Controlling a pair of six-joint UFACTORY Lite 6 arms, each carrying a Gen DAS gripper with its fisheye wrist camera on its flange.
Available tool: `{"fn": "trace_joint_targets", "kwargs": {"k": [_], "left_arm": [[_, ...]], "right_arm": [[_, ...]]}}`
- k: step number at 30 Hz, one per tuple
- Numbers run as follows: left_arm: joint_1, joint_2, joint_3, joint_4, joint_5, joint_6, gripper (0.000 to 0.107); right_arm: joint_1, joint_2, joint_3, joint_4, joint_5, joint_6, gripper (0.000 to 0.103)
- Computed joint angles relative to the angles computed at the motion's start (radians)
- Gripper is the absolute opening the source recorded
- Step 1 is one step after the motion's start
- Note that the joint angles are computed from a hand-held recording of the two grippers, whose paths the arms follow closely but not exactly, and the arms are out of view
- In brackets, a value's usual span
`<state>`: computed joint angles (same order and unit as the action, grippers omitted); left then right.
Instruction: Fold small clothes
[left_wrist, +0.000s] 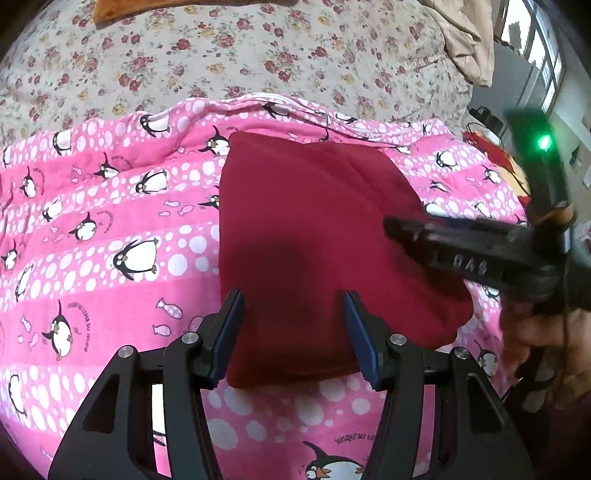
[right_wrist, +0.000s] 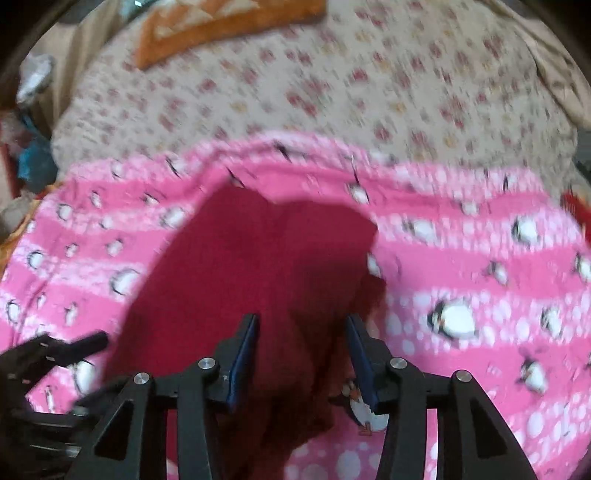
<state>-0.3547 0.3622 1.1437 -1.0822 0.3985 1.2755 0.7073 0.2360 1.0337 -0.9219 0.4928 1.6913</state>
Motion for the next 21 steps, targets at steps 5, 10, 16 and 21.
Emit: {"fn": "trace_joint_targets", "kwargs": {"k": [5,10,16,21], "left_arm": [[-0.005,0.009,0.0,-0.005,-0.009,-0.002,0.055],[-0.003,0.002,-0.006,-0.006,-0.009,-0.006,0.055],[-0.002,0.006,-0.004,-0.005,-0.006,-0.01,0.055],[-0.005,0.007,-0.007,0.005,-0.01,-0.027,0.055]], "right_arm": [[-0.011,-0.051,-0.136,-0.164,-0.117,0.25,0.046],[0.02,-0.099,-0.13,-0.054,-0.074,0.153,0.047],[0.126,-0.176,-0.169,-0.058,0.021,0.191,0.047],[0.147,-0.113,-0.191,-0.069,-0.022,0.239,0.047]]}}
